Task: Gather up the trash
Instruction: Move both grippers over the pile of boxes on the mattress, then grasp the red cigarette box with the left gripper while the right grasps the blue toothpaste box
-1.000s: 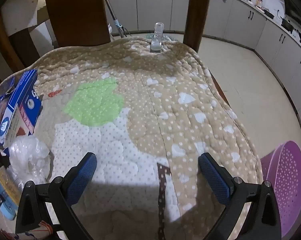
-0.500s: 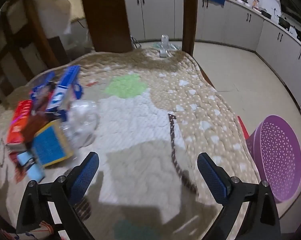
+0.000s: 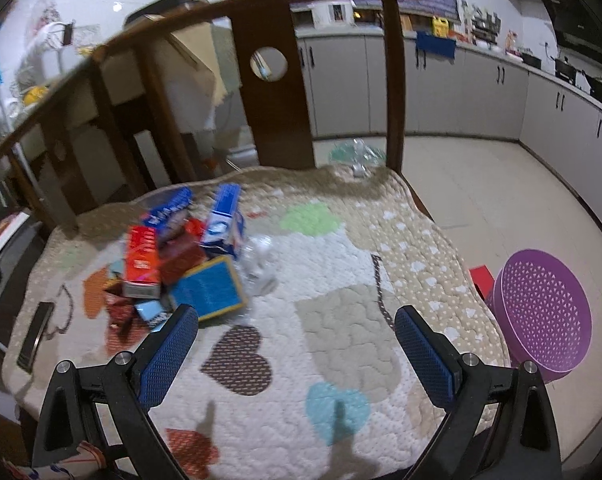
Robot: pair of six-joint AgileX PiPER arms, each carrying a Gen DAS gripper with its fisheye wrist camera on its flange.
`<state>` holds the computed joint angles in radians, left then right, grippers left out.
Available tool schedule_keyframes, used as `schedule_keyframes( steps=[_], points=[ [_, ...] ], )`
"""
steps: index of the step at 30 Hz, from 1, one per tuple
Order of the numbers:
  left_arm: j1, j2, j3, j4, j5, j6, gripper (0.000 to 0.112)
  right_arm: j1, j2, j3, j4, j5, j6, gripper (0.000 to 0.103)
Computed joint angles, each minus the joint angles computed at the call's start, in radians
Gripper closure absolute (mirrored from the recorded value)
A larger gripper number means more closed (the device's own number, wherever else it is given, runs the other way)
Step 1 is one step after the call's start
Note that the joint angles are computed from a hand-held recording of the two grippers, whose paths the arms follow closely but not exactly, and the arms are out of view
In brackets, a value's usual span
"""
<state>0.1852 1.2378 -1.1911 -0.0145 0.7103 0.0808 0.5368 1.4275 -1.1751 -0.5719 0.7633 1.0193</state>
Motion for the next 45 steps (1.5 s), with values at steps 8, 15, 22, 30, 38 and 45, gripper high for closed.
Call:
schedule_keyframes(
  steps=[8,15,22,30,38,45],
  points=[
    [-0.082,-0.091,-0.005,0.191,0.023,-0.145,0.009,0.097,-0.045,-0.009,-0.073,0.035,0.046,0.003],
    [-0.096,-0.122,-0.02,0.223,0.042,-0.152,0.009,0.123,-0.066,-0.02,-0.083,0.047,0.032,0.003],
    [-0.11,-0.124,-0.017,0.244,0.053,-0.165,0.009,0.129,-0.092,0.006,-0.092,0.029,0.046,0.003],
    [-0.026,-0.05,-0.036,0.101,0.052,-0.025,0.009,0.091,-0.084,0.044,-0.045,-0.015,0.018,0.003],
    [0.021,0.097,-0.124,-0.052,0.078,0.123,0.009,0.011,-0.056,0.073,0.051,-0.077,-0.066,0.003],
    [-0.02,0.316,-0.3,-0.215,0.204,0.213,0.009,-0.098,0.039,0.023,0.274,-0.158,-0.307,0.006]
  ],
)
